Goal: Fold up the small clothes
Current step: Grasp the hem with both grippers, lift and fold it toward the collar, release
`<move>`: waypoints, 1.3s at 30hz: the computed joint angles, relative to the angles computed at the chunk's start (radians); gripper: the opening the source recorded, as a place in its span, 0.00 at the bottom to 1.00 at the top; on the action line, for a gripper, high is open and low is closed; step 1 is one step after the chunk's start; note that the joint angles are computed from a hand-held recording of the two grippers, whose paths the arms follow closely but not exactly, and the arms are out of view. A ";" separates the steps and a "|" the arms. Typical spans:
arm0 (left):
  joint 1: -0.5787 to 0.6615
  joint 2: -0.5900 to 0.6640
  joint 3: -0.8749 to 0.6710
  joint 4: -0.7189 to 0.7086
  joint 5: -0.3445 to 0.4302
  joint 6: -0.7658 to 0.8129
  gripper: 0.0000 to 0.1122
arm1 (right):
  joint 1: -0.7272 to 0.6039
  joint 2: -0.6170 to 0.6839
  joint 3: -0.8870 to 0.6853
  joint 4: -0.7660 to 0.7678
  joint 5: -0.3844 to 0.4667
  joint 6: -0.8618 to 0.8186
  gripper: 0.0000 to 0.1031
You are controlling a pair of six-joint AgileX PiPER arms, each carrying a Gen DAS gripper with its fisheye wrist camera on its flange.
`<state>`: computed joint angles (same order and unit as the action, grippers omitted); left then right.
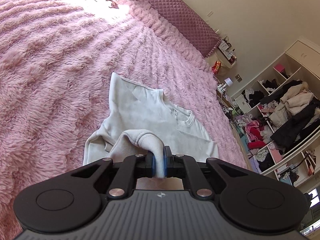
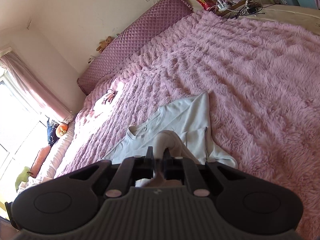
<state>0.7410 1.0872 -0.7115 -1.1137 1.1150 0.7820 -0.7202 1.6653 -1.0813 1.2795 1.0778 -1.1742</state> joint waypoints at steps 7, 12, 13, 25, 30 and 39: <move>-0.151 0.173 -0.116 -0.066 -0.160 0.021 0.07 | 0.121 0.113 -0.139 0.051 -0.136 0.093 0.03; -0.238 0.315 -0.239 -0.107 -0.255 0.059 0.07 | 0.204 0.239 -0.304 0.055 -0.225 0.183 0.03; -0.254 0.343 -0.264 -0.110 -0.274 0.058 0.07 | 0.224 0.273 -0.350 0.049 -0.246 0.204 0.03; -0.372 0.713 -0.519 -0.149 -0.468 0.050 0.07 | 0.422 0.656 -0.919 -0.280 -0.399 0.599 0.02; -0.396 0.799 -0.565 -0.127 -0.510 0.048 0.07 | 0.459 0.817 -1.156 -0.449 -0.384 0.785 0.02; -0.374 0.861 -0.681 0.016 -0.437 -0.158 0.16 | 0.461 0.977 -1.421 -0.541 -0.278 0.923 0.18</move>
<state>0.3670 1.9480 -1.3927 -1.0977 0.6782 0.6244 -0.2589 2.6424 -2.5022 0.7388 0.7998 -0.2513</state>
